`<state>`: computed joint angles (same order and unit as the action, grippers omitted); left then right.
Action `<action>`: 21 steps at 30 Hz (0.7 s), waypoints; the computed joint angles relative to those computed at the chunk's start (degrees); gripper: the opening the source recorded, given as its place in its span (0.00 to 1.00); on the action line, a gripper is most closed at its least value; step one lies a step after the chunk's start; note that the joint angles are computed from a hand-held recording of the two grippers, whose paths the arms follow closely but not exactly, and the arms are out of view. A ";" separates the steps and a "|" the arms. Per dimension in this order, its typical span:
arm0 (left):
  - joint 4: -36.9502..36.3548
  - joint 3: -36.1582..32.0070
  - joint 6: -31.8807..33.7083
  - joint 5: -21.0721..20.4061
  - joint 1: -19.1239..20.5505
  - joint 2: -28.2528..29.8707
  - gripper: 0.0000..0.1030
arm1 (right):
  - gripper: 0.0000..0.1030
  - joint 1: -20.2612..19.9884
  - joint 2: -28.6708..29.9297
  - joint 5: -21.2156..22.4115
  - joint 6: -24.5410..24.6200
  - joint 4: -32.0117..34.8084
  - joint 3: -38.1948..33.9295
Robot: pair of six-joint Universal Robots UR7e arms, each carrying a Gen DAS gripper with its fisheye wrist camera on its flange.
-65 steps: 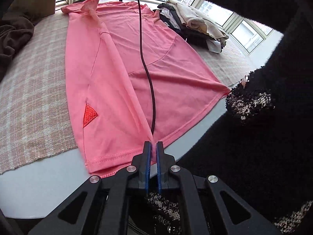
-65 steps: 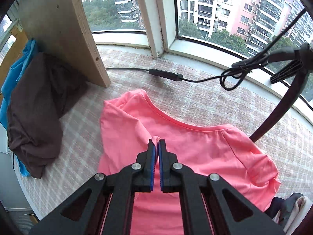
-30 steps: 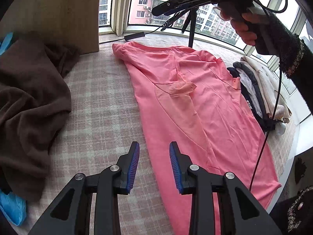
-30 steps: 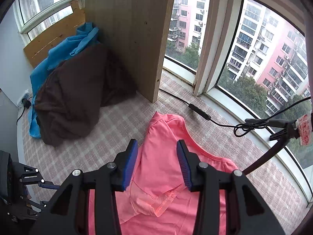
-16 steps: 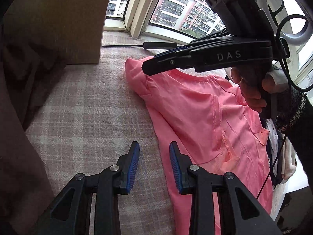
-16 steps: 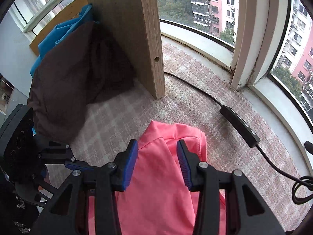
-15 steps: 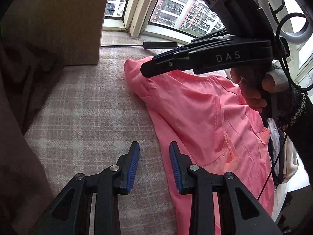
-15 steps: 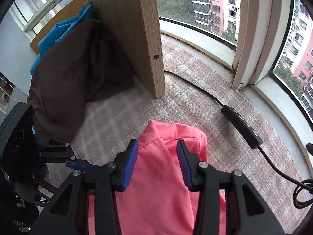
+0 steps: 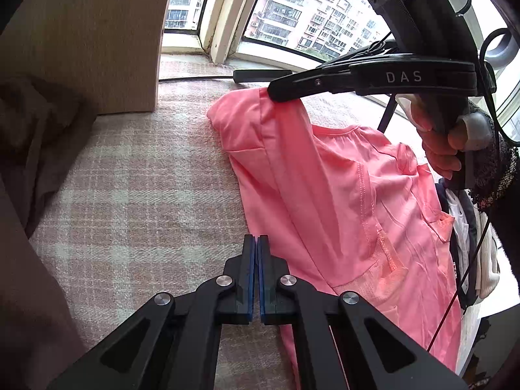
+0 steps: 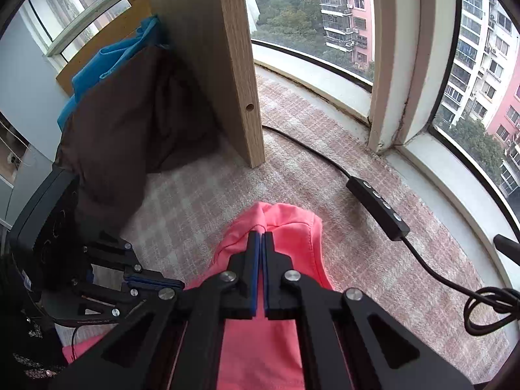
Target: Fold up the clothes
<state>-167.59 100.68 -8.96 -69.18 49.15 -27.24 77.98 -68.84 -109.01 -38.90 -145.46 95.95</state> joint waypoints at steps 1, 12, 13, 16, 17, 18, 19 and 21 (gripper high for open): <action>-0.09 0.14 -0.23 0.63 -0.09 -0.05 0.01 | 0.01 0.19 0.53 -2.84 0.78 -1.88 -0.16; -0.14 0.14 -0.05 1.52 -0.27 0.14 0.00 | 0.39 0.88 4.37 0.15 3.70 0.71 -4.49; -0.11 0.09 0.04 1.30 -0.24 0.17 0.00 | 0.39 1.15 5.48 -0.73 3.59 1.74 -5.51; 0.01 -0.08 0.32 0.64 -0.13 0.26 0.00 | 0.39 1.53 7.94 -3.24 3.38 3.39 -7.60; 0.05 -0.14 0.41 0.43 -0.10 0.29 0.00 | 0.39 1.46 8.46 -3.43 3.57 4.12 -8.17; 0.02 -0.19 0.56 0.39 -0.12 0.36 0.00 | 0.39 1.38 8.90 -3.56 3.86 4.92 -8.73; -0.05 -0.22 0.76 0.50 -0.17 0.46 0.00 | 0.38 1.40 9.31 -4.11 3.95 5.15 -9.05; -0.21 -0.29 1.17 0.72 -0.29 0.67 0.00 | 0.06 1.77 9.82 -6.01 2.90 4.66 -8.96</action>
